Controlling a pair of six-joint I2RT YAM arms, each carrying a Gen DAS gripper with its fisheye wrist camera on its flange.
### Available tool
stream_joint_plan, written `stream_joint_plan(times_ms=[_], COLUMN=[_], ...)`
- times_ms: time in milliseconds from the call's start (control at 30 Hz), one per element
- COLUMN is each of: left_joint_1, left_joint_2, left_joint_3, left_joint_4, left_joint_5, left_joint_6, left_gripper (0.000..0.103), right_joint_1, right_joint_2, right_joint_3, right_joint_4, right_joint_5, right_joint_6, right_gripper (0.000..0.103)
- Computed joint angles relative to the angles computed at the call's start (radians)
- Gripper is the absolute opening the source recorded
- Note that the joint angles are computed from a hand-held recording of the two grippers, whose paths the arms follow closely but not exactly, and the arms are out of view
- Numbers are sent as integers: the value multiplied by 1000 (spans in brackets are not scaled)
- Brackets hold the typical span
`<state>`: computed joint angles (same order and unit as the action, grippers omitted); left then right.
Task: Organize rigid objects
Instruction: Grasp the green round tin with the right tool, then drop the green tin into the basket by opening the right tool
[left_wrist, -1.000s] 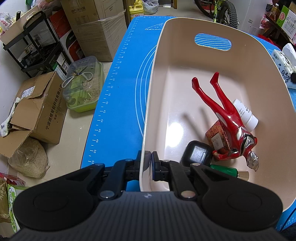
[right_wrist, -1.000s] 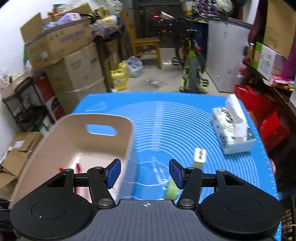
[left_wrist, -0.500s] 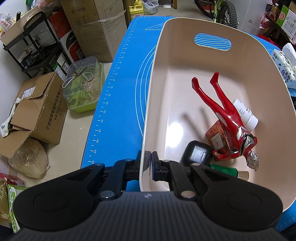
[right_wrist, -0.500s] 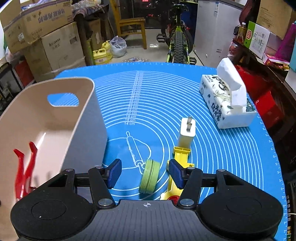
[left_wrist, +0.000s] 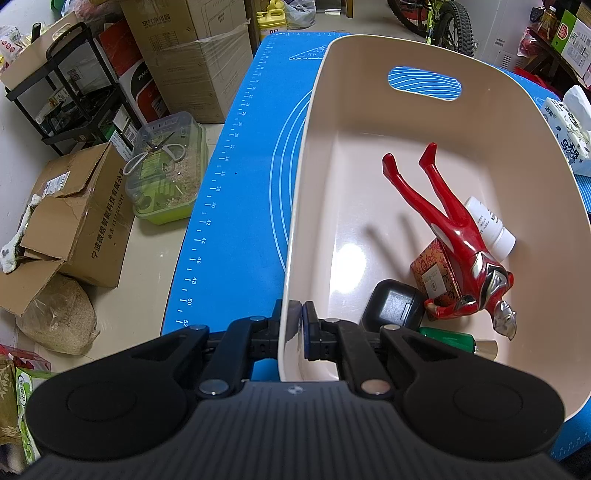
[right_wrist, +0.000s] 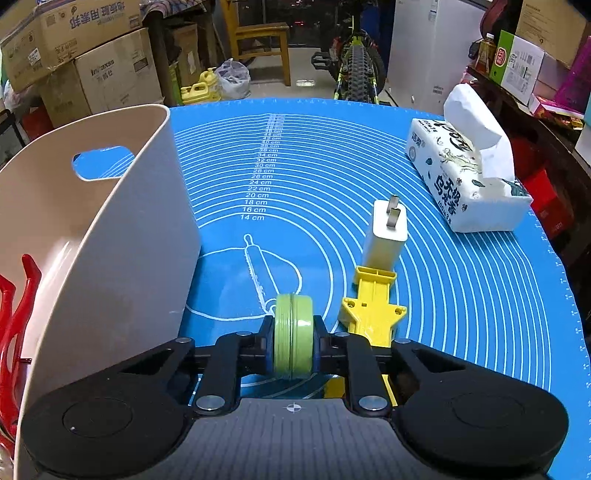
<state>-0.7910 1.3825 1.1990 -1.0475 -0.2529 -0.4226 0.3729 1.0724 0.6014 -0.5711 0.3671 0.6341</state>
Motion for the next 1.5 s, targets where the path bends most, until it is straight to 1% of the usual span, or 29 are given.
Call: stream_joint_plan(times_ms=[67,167,400,600,767,967,1100,1267,1500], left_joint_1=[0,-1,2,1,2,4,6,-2,-4], left_joint_2=[1,0,-2,-1,-3,-3,-3,-4,-4], left_joint_3=[2,1,0,0,-3,-4,-4,0,-1], left_joint_4=[-1,1,1,2,3,3,3,-3,-3], left_joint_5=[-2,-2,-2,-4,-5,-5,-4,-7,-8], left_joint_6=[3,3,5,6,7,9,9,3,0], left_gripper=[10,10,10,10,10,10,10,10,10], right_joint_1=[20,27,73,169,293,430,511,583,635], right_joint_2=[-6,-31,-116,-167,-192,-180,-141,-49,70], right_joint_3=[5,20,91,182,260,329,359,389,407], right_joint_4=[-10,-38,-145,-248,-304,-296,-265,-217,-169], right_joint_5=[27,34,77,175,302,407,447,444,400], right_joint_6=[6,16,32,81,114,138,140,128,119], right_gripper=[29,29,28,28,28,28,28,28,28])
